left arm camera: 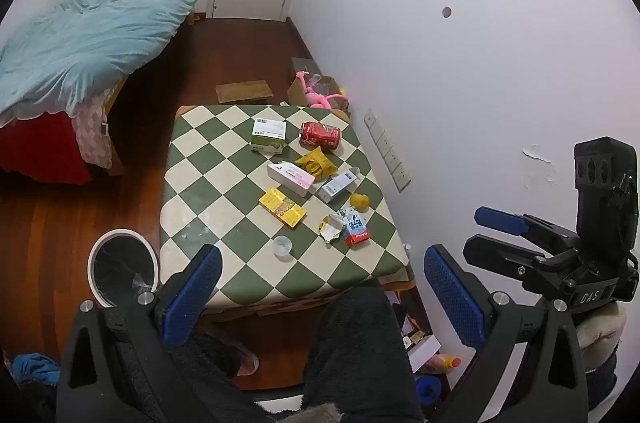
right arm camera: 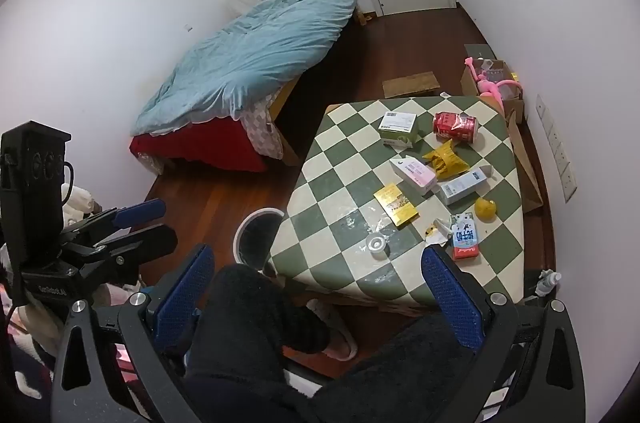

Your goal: Collect trash

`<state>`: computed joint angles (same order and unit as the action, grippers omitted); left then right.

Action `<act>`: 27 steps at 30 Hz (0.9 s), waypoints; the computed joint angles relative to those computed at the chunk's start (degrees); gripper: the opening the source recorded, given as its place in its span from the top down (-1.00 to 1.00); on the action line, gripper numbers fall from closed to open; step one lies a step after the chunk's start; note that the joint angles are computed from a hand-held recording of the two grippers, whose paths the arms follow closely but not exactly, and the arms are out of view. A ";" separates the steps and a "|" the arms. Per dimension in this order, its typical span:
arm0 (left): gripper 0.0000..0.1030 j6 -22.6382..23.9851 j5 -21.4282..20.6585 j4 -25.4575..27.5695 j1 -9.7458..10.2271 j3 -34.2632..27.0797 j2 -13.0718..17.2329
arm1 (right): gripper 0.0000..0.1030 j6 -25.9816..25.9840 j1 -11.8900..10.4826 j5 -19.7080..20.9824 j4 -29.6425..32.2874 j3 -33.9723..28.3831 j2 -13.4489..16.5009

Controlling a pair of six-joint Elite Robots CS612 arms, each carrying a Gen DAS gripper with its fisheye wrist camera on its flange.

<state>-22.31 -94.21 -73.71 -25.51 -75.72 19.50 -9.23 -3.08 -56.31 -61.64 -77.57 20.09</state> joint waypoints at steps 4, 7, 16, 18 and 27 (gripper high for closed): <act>-1.00 -0.27 -0.08 -0.20 0.05 0.55 -0.18 | -1.00 -0.38 -0.02 -0.39 0.65 0.03 -0.23; -1.00 0.19 0.03 -0.71 0.15 -0.04 -0.10 | -1.00 -0.43 -0.20 -0.13 0.77 0.10 -0.35; -1.00 -0.05 -0.04 -1.09 0.09 0.28 -0.55 | -1.00 -0.44 -0.11 -0.50 0.75 -0.61 -0.27; -1.00 -0.38 0.09 -1.23 -0.02 -0.45 -0.17 | -1.00 -0.49 0.05 -0.24 0.64 -0.89 0.08; -1.00 -0.95 0.47 -1.36 -0.21 -0.86 0.08 | -1.00 -0.56 0.34 -0.16 0.47 -0.82 -0.01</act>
<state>-23.25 -93.74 -75.07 -25.72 -76.58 19.58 -9.79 -2.74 -56.47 -61.17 -78.38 20.08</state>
